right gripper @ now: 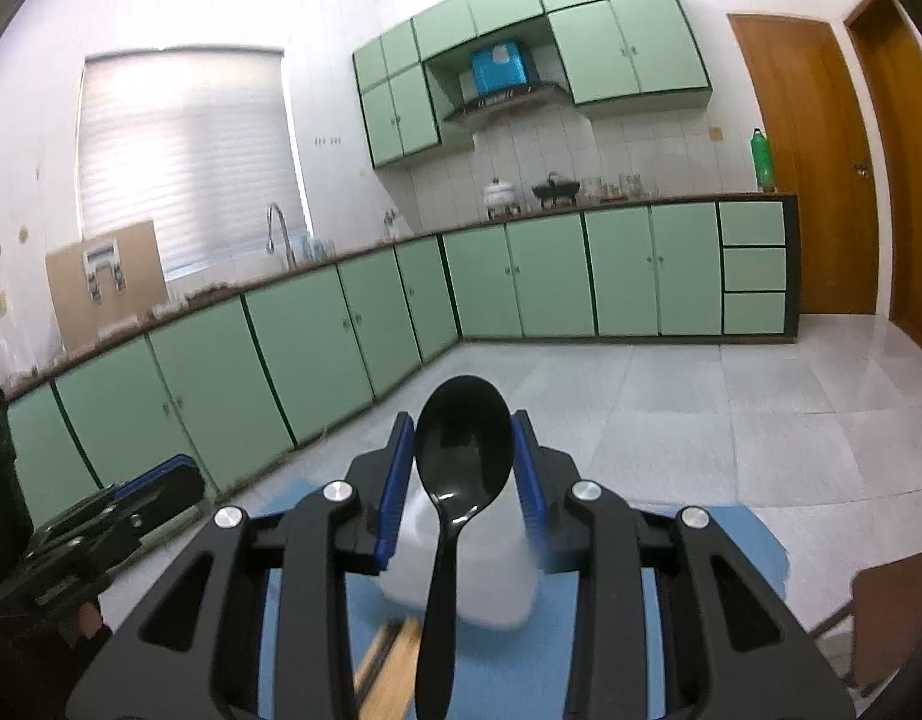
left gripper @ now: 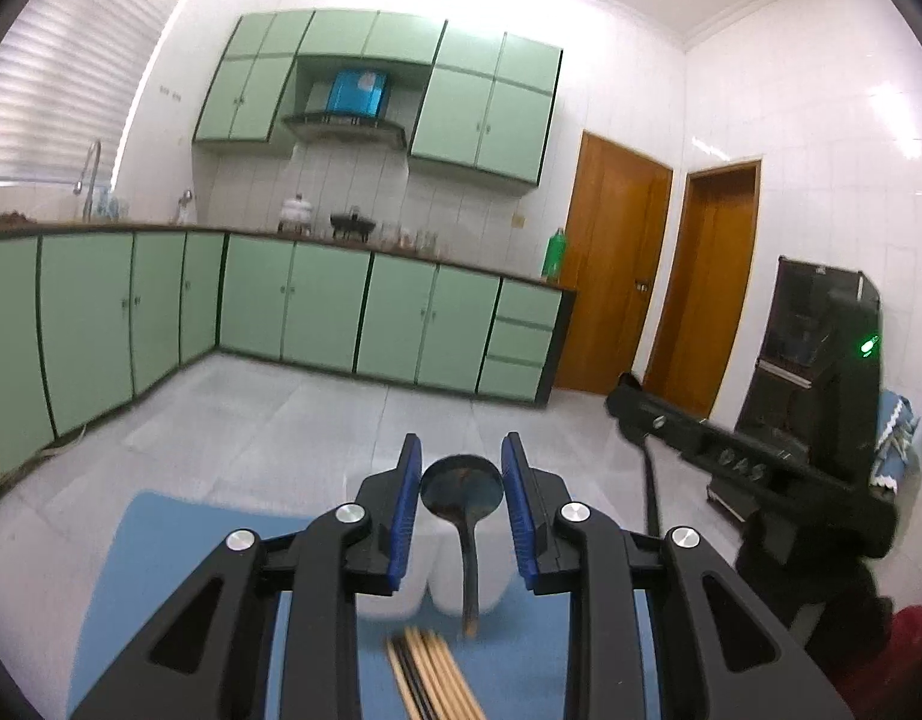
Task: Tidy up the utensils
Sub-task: 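Carry both spoons over the white cup and open both tools to drop them, then lower the right tool to the chopsticks and grasp a red-patterned chopstick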
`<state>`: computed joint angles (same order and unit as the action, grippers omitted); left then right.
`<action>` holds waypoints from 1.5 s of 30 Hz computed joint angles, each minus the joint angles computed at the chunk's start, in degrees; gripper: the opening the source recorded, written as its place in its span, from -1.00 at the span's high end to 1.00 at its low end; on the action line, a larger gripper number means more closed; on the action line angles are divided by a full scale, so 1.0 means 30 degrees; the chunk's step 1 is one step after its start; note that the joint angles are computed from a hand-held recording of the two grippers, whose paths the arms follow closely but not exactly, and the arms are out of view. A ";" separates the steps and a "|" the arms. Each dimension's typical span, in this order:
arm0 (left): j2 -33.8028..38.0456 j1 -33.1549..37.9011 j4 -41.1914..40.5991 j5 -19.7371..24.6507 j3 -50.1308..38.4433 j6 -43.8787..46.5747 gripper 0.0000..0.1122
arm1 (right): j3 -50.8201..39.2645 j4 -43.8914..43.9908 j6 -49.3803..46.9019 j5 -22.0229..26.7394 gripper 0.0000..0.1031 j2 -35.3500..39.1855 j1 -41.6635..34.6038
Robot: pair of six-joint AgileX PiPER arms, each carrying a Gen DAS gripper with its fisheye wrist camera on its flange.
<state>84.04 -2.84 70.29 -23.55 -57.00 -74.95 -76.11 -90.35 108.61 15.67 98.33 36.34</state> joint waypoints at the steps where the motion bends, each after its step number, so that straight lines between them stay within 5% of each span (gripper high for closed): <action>1: 0.0282 -0.0089 0.0025 0.0157 -0.0641 -0.0052 0.52 | -0.0757 0.0224 -0.0061 -0.0422 0.39 0.0495 -0.0436; 9: 0.3337 -0.0876 0.2269 0.1887 -0.6141 -0.2292 0.52 | -0.6313 0.6036 -0.6158 -0.0201 0.39 0.4417 -0.1766; 16: 0.6556 -0.1476 0.4302 0.3306 -0.9515 -0.4124 0.52 | -0.9554 0.7016 -0.7474 0.0958 0.39 0.7315 -0.1916; 23: 0.7863 -0.1878 0.5017 0.3980 -0.9501 -0.4682 0.52 | -1.1164 0.7532 -0.8061 0.1806 0.39 0.9276 -0.1651; 35: 0.7246 -0.1672 0.5030 0.3806 -0.7389 -0.4971 0.45 | -0.7165 0.5515 -0.4607 0.0522 0.21 0.7288 -0.1411; 41: 0.4359 -0.1543 0.2442 0.3872 -0.3719 -0.2400 0.19 | -0.2699 0.3946 -0.1746 0.0556 -0.12 0.3960 -0.0654; 45: 0.1955 -0.1344 0.4974 0.3833 -0.0400 -0.4826 0.08 | 0.0865 0.3750 -0.0164 0.0670 -0.27 0.1636 0.0711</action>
